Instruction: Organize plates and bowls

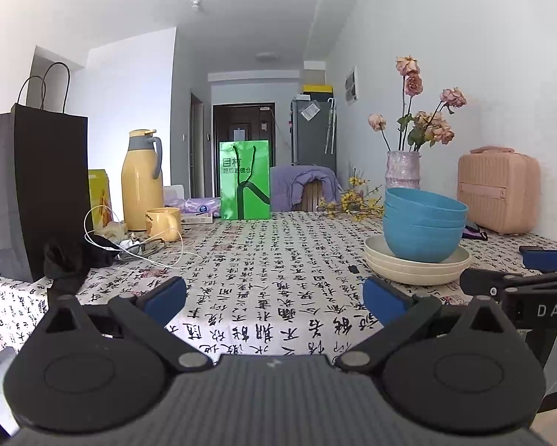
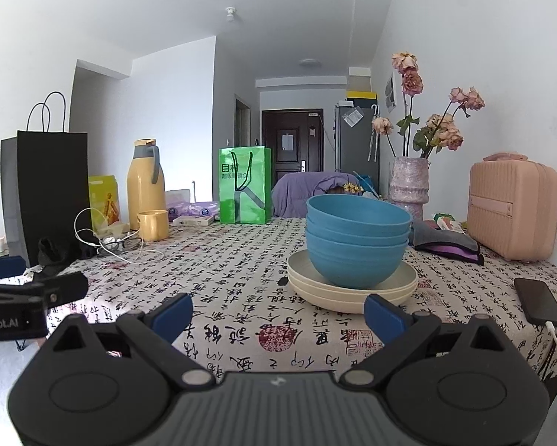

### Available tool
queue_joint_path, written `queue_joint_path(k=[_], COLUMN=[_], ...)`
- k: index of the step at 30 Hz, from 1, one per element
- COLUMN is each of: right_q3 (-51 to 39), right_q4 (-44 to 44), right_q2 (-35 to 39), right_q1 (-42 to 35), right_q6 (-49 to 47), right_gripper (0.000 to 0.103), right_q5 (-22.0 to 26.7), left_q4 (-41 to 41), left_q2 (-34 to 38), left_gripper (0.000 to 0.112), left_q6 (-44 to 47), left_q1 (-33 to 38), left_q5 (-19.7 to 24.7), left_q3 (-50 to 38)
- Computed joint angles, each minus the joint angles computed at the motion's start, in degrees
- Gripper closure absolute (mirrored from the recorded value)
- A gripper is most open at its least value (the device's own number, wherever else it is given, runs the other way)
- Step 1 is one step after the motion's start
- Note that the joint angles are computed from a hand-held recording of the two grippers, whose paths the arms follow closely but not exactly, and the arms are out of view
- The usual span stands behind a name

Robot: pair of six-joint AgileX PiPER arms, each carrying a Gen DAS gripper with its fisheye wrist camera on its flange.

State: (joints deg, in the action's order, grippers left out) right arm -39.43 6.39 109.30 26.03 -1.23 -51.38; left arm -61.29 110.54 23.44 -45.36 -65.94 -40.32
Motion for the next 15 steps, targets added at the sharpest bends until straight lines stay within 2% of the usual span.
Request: queue_joint_path(k=[15], right_q3=[-0.5], right_q4=[-0.9], right_q2=[0.5], right_q1=[-0.4], right_q6=[0.9], right_gripper=[0.004], right_q5=[1.3], left_q4=[-0.5], left_q2=[0.4], left_gripper=[0.009], left_q6=[0.2], left_q1=[0.3], left_q5=[1.6], left_q3=[-0.8])
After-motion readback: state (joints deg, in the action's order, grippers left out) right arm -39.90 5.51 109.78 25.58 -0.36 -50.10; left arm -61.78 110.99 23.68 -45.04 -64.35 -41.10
